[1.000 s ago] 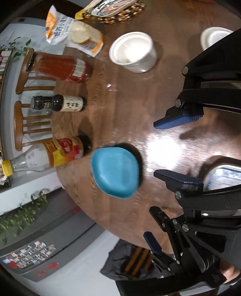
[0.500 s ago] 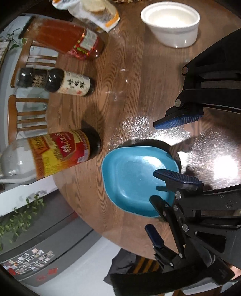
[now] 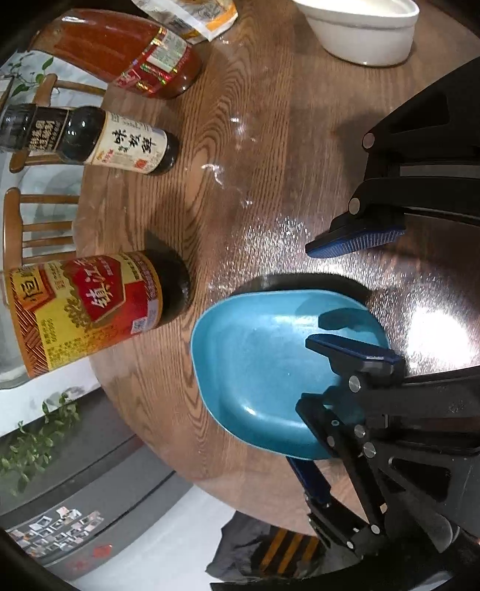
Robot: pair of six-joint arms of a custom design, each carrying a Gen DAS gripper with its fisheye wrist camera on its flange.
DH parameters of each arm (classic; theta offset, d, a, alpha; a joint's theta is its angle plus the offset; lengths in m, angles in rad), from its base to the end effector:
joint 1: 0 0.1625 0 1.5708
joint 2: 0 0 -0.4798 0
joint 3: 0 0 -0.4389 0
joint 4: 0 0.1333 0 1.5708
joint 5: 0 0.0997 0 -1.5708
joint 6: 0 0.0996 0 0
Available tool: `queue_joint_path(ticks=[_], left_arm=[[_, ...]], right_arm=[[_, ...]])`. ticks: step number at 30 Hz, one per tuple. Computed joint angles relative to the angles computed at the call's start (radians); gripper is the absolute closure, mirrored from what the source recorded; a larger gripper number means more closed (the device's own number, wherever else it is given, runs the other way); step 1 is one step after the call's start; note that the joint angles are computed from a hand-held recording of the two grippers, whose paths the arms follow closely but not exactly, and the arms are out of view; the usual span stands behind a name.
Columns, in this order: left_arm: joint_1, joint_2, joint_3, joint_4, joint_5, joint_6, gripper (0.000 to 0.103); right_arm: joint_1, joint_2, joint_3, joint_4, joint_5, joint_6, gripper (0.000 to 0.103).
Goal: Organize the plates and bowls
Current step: 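Close both grippers on the blue dish rim and lift it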
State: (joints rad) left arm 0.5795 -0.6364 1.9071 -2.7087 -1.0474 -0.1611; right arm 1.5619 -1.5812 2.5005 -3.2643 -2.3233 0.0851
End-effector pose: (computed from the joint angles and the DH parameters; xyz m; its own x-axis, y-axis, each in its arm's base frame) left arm -0.4043 -0.4834 -0.0703 -0.5465 0.6640 -0.5102 0.7514 0.6578 0.0512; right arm 0.0618 -0.3838 0.3110 -0.7225 0.5433 0.4275 0.0680 0.6712 -0.7382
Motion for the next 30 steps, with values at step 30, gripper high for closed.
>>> queue_joint_path(ticks=[30], left_arm=[[0.012,-0.008,0.001,-0.014,-0.040,0.008,0.092]], right_arm=[[0.000,-0.016,0.011,0.032,-0.001,0.060,0.094]])
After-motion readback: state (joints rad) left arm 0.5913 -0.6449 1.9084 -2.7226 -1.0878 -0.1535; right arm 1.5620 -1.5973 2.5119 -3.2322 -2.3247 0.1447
